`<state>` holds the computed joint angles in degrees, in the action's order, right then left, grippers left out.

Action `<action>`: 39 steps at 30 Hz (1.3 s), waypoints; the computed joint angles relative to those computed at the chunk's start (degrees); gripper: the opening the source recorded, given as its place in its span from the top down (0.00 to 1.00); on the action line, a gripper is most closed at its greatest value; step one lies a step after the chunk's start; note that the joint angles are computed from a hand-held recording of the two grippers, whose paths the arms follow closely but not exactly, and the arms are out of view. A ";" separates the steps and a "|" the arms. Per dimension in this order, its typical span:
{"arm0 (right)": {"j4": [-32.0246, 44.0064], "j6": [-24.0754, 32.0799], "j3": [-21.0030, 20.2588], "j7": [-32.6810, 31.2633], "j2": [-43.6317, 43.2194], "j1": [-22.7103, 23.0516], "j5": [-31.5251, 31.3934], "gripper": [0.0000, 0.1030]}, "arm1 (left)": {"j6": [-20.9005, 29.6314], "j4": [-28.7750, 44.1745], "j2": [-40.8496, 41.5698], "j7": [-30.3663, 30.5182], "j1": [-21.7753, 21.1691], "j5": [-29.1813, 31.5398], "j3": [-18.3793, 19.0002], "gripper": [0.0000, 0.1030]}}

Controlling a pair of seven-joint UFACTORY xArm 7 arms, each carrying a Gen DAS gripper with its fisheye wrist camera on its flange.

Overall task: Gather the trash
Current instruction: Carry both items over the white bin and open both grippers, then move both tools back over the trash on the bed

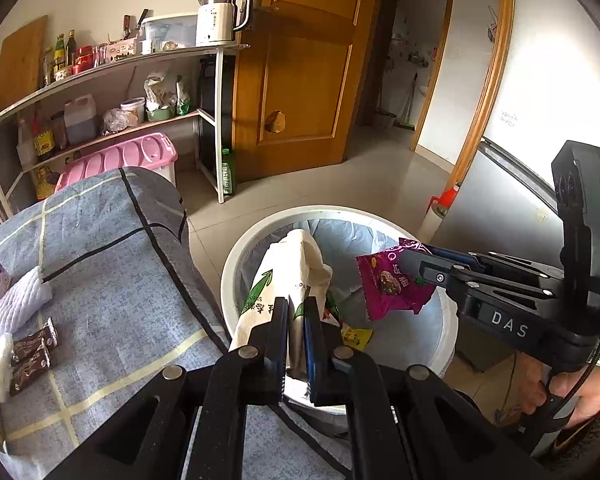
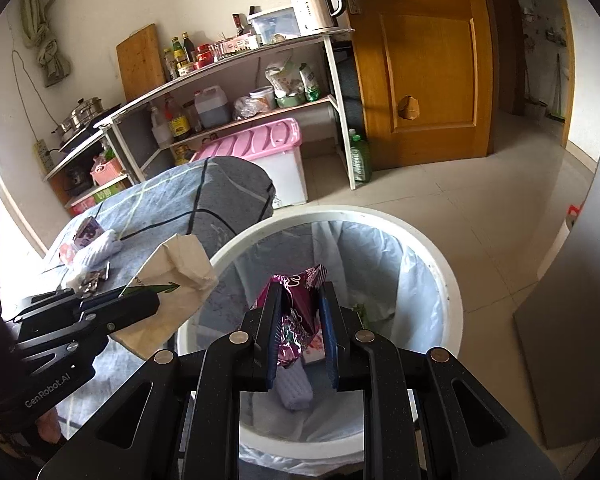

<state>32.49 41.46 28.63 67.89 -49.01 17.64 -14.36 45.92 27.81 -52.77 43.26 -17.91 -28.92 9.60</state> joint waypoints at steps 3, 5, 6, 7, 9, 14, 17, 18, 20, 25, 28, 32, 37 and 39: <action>-0.91 1.15 -0.37 -0.32 -0.43 0.19 -0.01 0.81 | -0.95 -0.67 0.41 -0.85 -0.26 0.23 -1.62 0.93; -1.45 1.88 -0.50 -0.53 -0.47 0.20 -0.16 0.81 | -1.31 -1.06 0.49 -1.73 -0.35 0.34 -2.27 0.93; -1.91 1.94 -0.73 -0.59 -0.58 0.34 -0.09 0.81 | -2.02 -1.48 0.19 -2.10 -0.28 0.60 -2.85 0.93; -2.21 1.95 -0.99 -0.65 -0.47 0.44 0.05 0.80 | -2.89 -1.98 -0.20 -2.24 -0.37 0.91 -3.31 0.93; -2.86 1.45 -1.86 -1.08 0.01 0.95 0.65 0.78 | -3.15 -2.09 -0.09 -2.86 -0.81 1.29 -3.24 0.93; -3.30 1.70 -1.91 -0.74 0.00 1.07 0.84 0.71 | -3.94 -2.10 -0.02 -3.74 -1.41 2.29 -3.08 0.88; -3.07 2.37 -1.51 0.00 -0.07 0.85 0.73 0.58 | -3.75 -2.01 -0.02 -4.39 -1.41 2.68 -2.72 0.85; -3.12 2.20 -1.46 0.24 -0.11 0.90 0.76 0.54 | -3.98 -2.14 -0.27 -4.66 -1.11 2.98 -2.88 0.82; -2.94 2.59 -1.08 0.67 -0.28 0.87 0.58 0.51 | -4.45 -2.53 -1.11 -4.72 -0.83 3.64 -2.94 0.73; -1.70 3.88 -0.38 1.74 0.21 0.73 0.29 0.51 | -3.23 -2.17 -2.38 -5.15 -0.42 4.00 -1.59 0.67; -0.94 3.59 0.04 2.17 0.51 0.84 -0.09 0.51 | -3.03 -2.28 -3.41 -5.74 1.00 4.84 -1.48 0.64; 0.65 3.37 1.07 2.95 1.29 0.58 -0.84 0.51 | -2.30 -2.44 -5.32 -6.00 2.52 5.92 -0.37 0.58; 3.73 2.23 2.61 3.27 4.20 0.19 -2.17 0.51 | -1.47 -1.66 -6.10 -5.75 4.56 6.74 1.74 0.57; 5.17 1.81 3.35 3.48 5.61 0.01 -2.80 0.51 | -1.07 -1.35 -6.37 -5.20 5.36 6.80 2.97 0.57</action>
